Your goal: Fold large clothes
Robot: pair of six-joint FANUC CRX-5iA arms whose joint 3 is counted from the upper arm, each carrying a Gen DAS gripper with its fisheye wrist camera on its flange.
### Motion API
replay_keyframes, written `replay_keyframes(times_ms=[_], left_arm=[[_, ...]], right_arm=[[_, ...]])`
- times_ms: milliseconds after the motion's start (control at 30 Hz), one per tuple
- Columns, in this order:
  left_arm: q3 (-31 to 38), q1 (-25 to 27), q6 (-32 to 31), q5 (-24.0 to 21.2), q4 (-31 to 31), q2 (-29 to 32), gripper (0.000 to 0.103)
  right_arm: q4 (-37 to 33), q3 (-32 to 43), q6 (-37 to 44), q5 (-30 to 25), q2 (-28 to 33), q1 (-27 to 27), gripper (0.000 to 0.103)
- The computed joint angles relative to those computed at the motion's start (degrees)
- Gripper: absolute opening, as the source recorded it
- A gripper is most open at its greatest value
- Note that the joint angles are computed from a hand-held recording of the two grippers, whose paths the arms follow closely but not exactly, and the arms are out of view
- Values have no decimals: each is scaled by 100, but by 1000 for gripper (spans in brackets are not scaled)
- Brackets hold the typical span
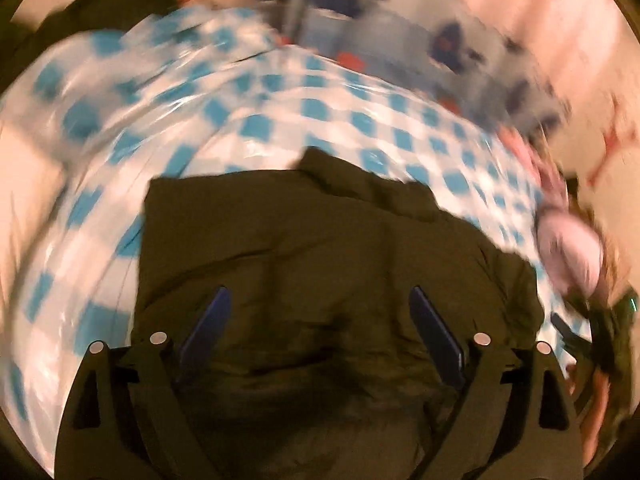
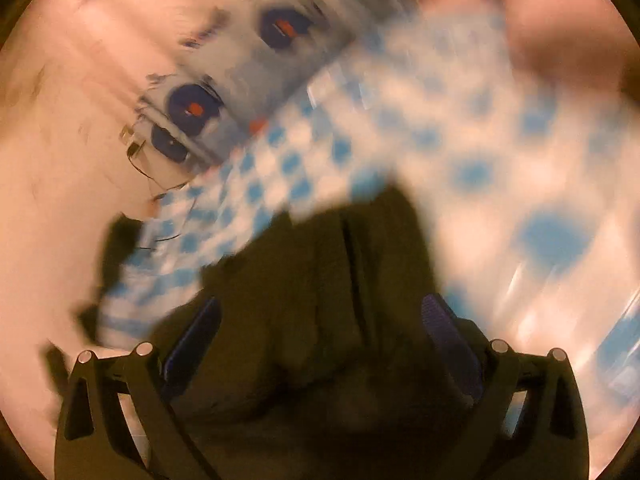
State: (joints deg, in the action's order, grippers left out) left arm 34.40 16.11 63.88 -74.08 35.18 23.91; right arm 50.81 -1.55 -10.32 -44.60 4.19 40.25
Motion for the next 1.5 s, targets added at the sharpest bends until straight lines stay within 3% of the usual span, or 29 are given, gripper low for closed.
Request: replay_keyframes(times_ms=[33, 100, 200, 267, 400, 467, 533, 600, 667, 700, 733, 767, 867, 967, 1067, 1200, 1300, 1367, 1500], left_arm=[[-132, 40, 81, 73, 100, -12, 86], [-328, 73, 89, 141, 157, -37, 86], [-401, 1, 13, 115, -141, -25, 86], [-407, -42, -72, 78, -357, -3, 86], [-603, -89, -458, 29, -526, 26, 87], [-479, -160, -352, -37, -800, 53, 87], [-28, -231, 102, -401, -1153, 135, 87], [-100, -201, -60, -351, -1056, -26, 87], [-247, -246, -257, -112, -1353, -192, 91], [-11, -285, -97, -372, -1709, -19, 91], [251, -260, 61, -804, -1766, 206, 91], [273, -187, 155, -957, -1641, 266, 91], [177, -21, 134, -1111, -1439, 10, 90], [-417, 496, -556, -1206, -670, -597, 91], [-1104, 1337, -1248, -1514, -119, -1217, 91], [-1581, 2295, -1589, -1842, -199, -1592, 92], [-1799, 2903, -1417, -2132, -181, -1602, 92], [-1851, 3102, -1331, -2338, -167, -1546, 92], [-1978, 3091, -1381, -2208, -459, -1558, 92]], right_arm=[[368, 34, 133, -45, 82, 40, 96], [203, 538, 1186, 51, 453, 41, 96], [-1127, 1611, 2997, -433, 1054, 51, 96], [-2119, 2391, 3716, -1386, 1554, -20, 96], [-3069, 2788, 4206, -1985, 1848, -236, 96], [-2962, 2861, 4182, -2167, 1880, -183, 96], [-2303, 2529, 3811, -2016, 1711, -15, 96], [-1741, 2352, 3626, -2026, 1620, 172, 96], [-1928, 2650, 3859, -2441, 1829, 170, 96], [-2471, 2767, 4104, -2477, 1922, 39, 96], [-2946, 2643, 4092, -2228, 1849, -100, 96], [-3121, 2546, 4109, -2150, 1727, -141, 96], [-2848, 1774, 3787, -1649, 982, 62, 96], [-2964, 1084, 3782, -1696, 24, 326, 96], [-3257, 518, 3908, -2015, -809, 625, 96], [-3828, -334, 3522, -2101, -1891, 870, 96], [-4028, -985, 2848, -1981, -2679, 1231, 96], [-4019, -1273, 2440, -1830, -3061, 1476, 96], [-4269, -1343, 2153, -1623, -3251, 1616, 96]])
